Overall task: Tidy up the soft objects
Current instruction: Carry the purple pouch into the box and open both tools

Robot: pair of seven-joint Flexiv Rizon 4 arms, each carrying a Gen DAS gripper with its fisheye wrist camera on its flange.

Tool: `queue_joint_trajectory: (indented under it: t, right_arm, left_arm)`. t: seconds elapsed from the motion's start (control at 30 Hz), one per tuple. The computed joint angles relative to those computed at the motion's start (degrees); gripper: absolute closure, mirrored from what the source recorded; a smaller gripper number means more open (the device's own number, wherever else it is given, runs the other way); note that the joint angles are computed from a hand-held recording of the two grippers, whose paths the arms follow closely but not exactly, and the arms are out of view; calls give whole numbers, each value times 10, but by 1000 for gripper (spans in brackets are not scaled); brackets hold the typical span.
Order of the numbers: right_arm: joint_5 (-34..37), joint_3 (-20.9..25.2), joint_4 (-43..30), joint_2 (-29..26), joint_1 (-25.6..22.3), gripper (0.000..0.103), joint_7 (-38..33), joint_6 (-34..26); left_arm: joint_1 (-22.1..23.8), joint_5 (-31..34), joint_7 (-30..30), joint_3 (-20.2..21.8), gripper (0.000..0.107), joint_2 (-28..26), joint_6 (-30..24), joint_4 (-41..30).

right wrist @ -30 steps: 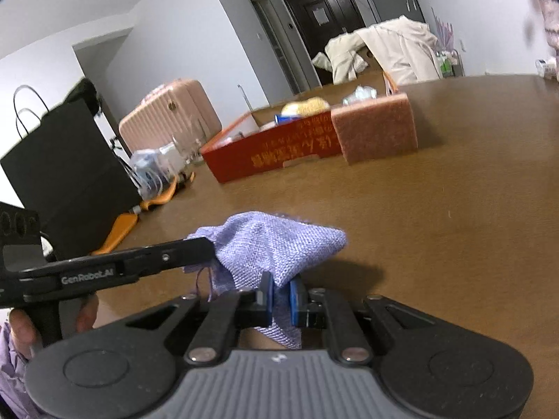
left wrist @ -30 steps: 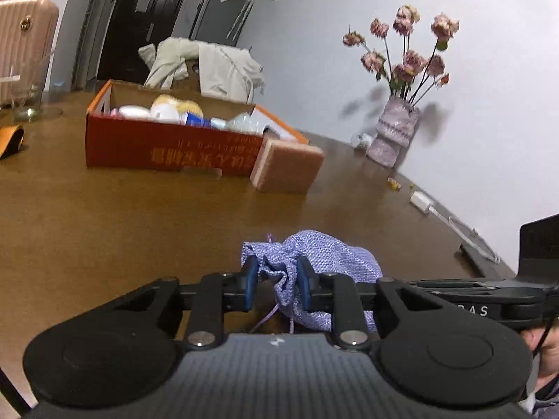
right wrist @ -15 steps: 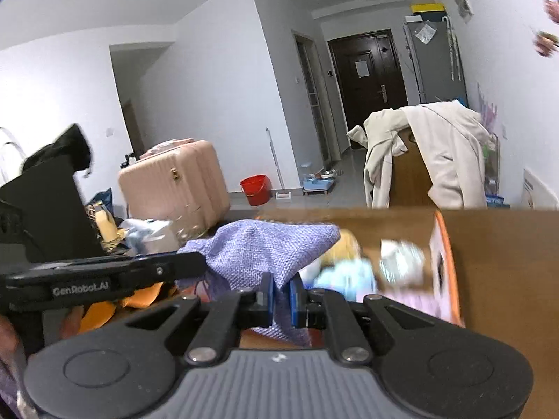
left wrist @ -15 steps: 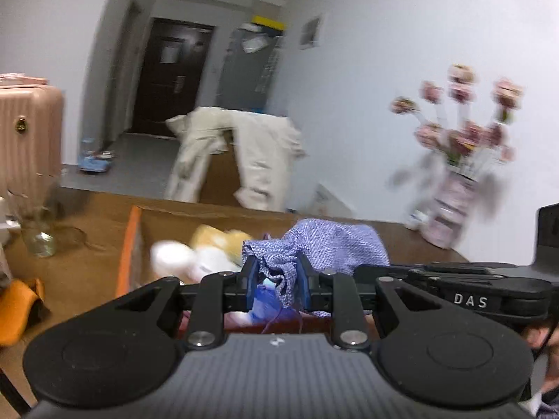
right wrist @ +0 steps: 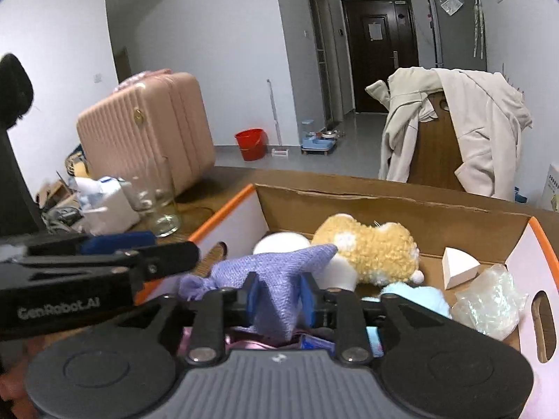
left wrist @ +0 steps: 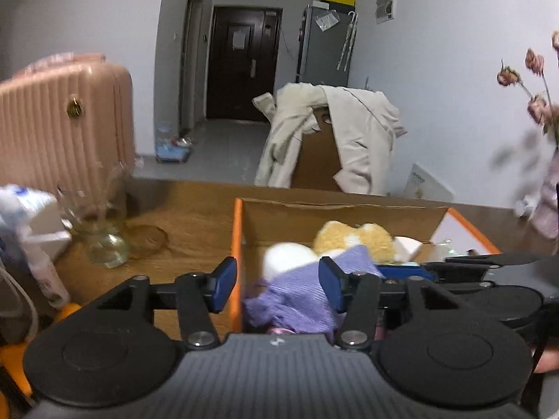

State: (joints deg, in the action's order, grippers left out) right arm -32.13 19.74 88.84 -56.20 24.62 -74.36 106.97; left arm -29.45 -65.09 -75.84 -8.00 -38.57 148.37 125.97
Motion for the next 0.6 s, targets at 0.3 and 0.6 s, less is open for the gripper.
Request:
queue_joint_trajectory:
  t: [0.3,0.6]
  right_arm:
    - [41,-64,85,72,31,49,-16,56]
    - [129,-120,227,184,54,39,-61,139]
  left_arm:
    - [-25,-17,-2,-10,36,24,25,19]
    - [-89,-106,6,-49,35,58,86,50]
